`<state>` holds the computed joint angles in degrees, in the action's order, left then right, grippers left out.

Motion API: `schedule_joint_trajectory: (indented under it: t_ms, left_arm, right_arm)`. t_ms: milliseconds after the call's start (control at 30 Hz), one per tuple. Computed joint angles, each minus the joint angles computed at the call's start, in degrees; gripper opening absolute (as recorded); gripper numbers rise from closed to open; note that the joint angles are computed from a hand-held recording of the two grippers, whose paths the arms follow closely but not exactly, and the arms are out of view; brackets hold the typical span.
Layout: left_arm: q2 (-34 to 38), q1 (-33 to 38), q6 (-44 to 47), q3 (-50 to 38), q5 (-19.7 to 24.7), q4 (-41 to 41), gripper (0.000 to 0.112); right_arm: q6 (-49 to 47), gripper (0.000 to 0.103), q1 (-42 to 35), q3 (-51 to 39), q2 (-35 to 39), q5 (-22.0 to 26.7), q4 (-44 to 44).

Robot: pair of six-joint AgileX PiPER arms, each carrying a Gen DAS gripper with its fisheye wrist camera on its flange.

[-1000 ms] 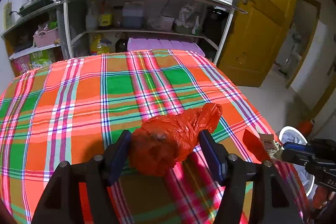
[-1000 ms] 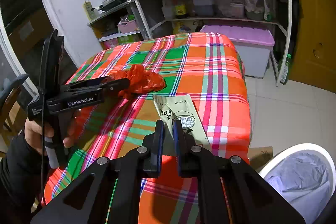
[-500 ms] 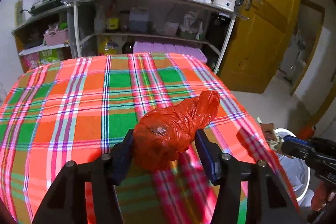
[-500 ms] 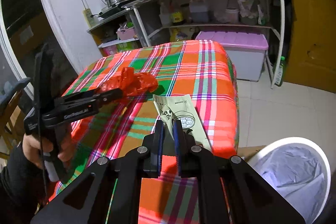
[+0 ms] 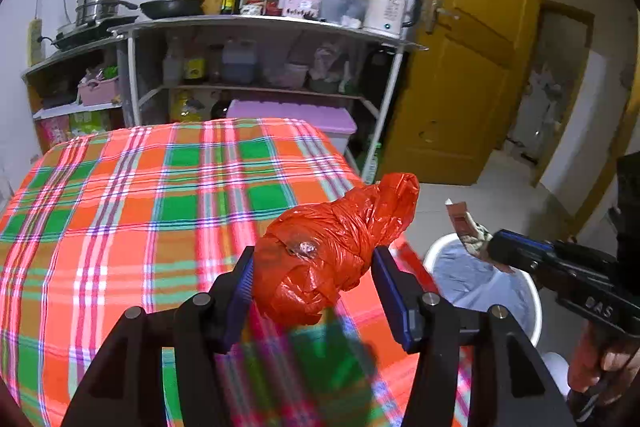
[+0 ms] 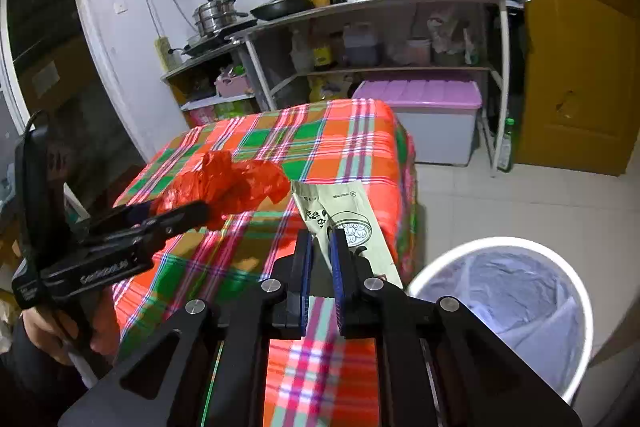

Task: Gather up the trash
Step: 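Carry the red bag and snack packet over the bin and open both grippers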

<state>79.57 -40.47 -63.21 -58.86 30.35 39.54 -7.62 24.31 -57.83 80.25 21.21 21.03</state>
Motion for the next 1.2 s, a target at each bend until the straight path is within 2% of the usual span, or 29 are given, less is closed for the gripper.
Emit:
schedule_joint_trajectory:
  t_ms: [167,333,533,767,1200]
  left_arm:
    - [-2.51,-7.88,-8.79,0.39,4.29,6.07,0.057]
    - [-2.99,-13.72,-12.78,-0.93,7.68,9.01,0.057]
    - [-1.57,-18.50,-15.46,-2.78,9.52,11.14,0.057]
    - [1.30,-20.47,-16.25,-4.83,8.70,11.23,0.057]
    - [8.68,-21.02,-14.66,-10.01,6.43,9.29,0.057]
  right_arm:
    - [1.40,0.010,-1.26,3.27,-4.84,0.42,-1.45]
    - [1.79,0.010,-2.39,6.40,-8.76,0.57,-1.93]
    - [1.04,0.010,-4.57,8.84,-12.14,1.37,-1.10]
    - [-1.65,0.010,-8.30,12.42,-16.24,2.21,1.06]
    - [-13.42,0.010,-19.03,16.37,-19.50,5.72,11.07]
